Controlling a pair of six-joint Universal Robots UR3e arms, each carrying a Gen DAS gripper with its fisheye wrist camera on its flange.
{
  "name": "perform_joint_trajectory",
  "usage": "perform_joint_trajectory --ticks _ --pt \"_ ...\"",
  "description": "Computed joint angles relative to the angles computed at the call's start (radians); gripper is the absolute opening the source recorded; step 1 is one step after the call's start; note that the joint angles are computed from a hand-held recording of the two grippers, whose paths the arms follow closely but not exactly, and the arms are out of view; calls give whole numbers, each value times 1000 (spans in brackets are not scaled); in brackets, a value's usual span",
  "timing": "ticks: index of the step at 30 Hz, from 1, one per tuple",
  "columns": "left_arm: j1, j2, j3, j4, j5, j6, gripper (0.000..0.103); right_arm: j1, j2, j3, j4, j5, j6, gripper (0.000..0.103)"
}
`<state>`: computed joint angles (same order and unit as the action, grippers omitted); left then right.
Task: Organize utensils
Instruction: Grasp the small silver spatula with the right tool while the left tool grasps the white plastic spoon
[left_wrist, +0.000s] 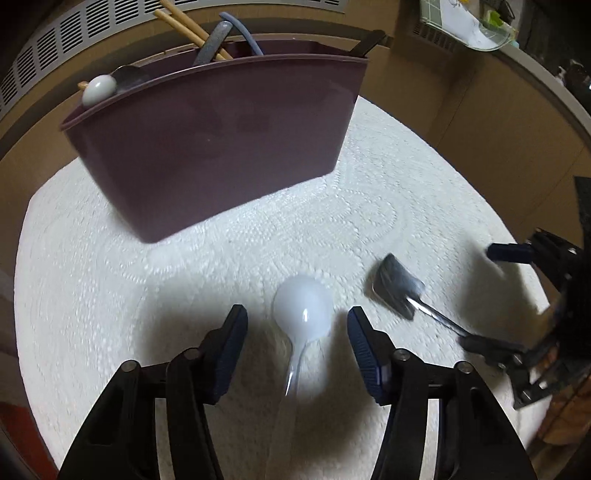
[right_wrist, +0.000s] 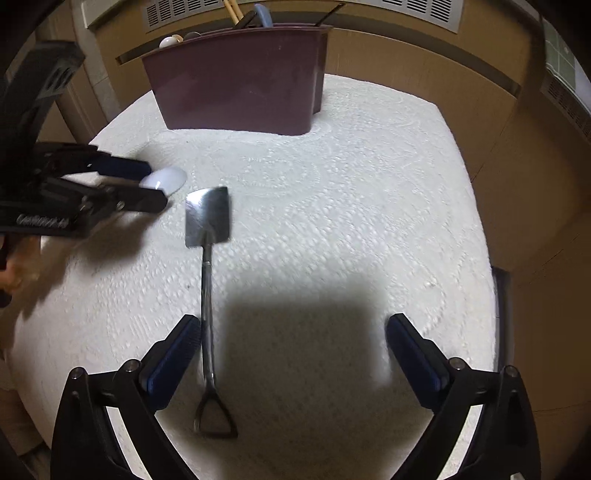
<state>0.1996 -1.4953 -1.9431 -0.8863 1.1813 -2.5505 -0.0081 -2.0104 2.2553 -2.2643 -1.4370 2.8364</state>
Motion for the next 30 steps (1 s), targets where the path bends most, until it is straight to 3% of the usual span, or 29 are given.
perform_joint_trajectory --ticks 3,6,10,15,18,30 --pt "-27 1 -32 83 32 -17 34 5 -7 10 -18 -2 8 100" --pt "16 53 -85 84 -6 -37 34 21 31 -5 -82 30 -4 81" --pt "110 204 -201 91 -59 -45 34 119 197 -132 -114 56 -6 72" --pt "295 394 -257 -93 -176 41 34 244 419 -295 -162 -1 17 53" --pt "328 440 -261 -139 -186 56 34 274 463 -352 -153 -24 33 29" --pt "451 624 -232 -378 -309 164 34 193 210 -271 -107 38 44 29"
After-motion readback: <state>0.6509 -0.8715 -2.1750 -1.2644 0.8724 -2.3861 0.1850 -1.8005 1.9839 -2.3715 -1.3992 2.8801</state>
